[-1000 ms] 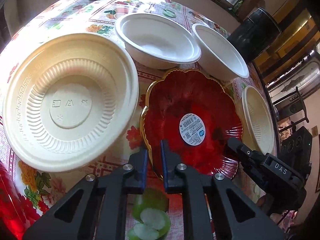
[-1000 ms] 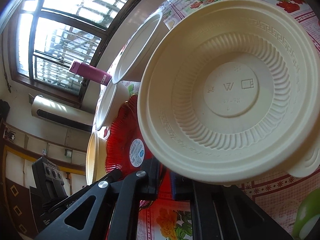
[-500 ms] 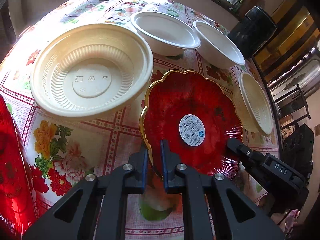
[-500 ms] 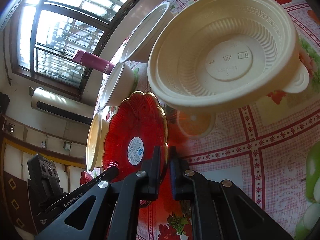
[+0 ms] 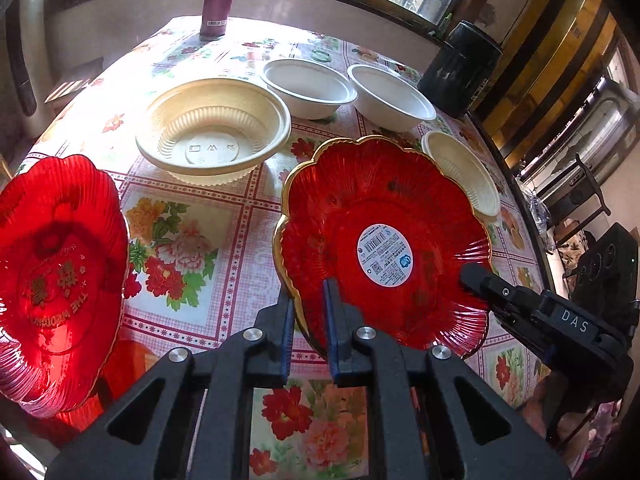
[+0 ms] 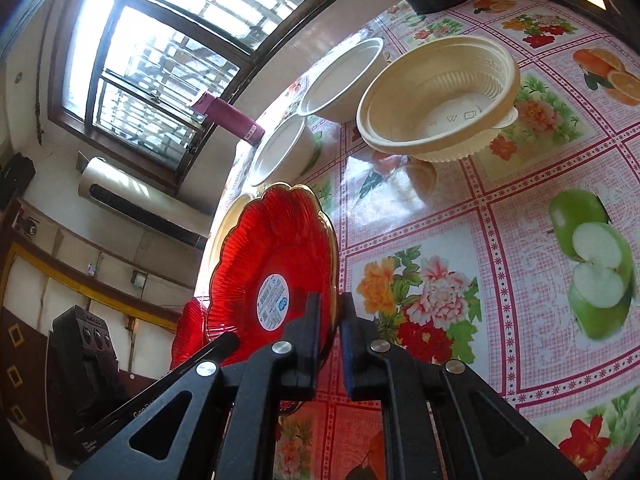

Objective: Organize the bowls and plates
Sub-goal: 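Carry the small red plate onto the large red plate and release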

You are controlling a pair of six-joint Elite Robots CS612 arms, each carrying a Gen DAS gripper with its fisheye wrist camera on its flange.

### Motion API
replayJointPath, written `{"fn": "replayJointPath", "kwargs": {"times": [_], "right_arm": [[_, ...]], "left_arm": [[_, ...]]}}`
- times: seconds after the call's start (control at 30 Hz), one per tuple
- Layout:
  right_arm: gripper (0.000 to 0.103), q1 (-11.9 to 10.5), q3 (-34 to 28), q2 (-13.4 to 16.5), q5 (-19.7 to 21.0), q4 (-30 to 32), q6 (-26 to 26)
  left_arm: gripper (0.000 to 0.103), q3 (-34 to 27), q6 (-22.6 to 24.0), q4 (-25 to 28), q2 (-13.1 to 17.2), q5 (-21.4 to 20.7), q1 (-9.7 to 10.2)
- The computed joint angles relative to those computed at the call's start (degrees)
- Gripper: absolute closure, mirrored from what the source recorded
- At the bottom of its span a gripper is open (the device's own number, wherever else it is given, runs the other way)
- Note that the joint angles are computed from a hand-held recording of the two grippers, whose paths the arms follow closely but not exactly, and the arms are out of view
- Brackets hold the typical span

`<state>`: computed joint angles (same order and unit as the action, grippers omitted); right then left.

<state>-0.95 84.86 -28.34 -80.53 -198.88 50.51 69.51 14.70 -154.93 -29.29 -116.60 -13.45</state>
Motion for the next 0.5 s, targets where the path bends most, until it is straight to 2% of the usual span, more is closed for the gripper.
{"fn": "replayJointPath", "kwargs": {"times": [0.23, 0.5], "right_arm": [[0.093, 2.37, -1.37, -0.5, -0.17, -0.08, -2.85], [0.093, 5.17, -8.88, 1.86, 2.56, 6.42, -7.25]], "left_arm": [[0.091, 1.9, -1.89, -5.26, -1.11, -1.1, 2.27], [0.092, 0.86, -5.48, -8.93, -0.48, 1.67, 5.15]]}}
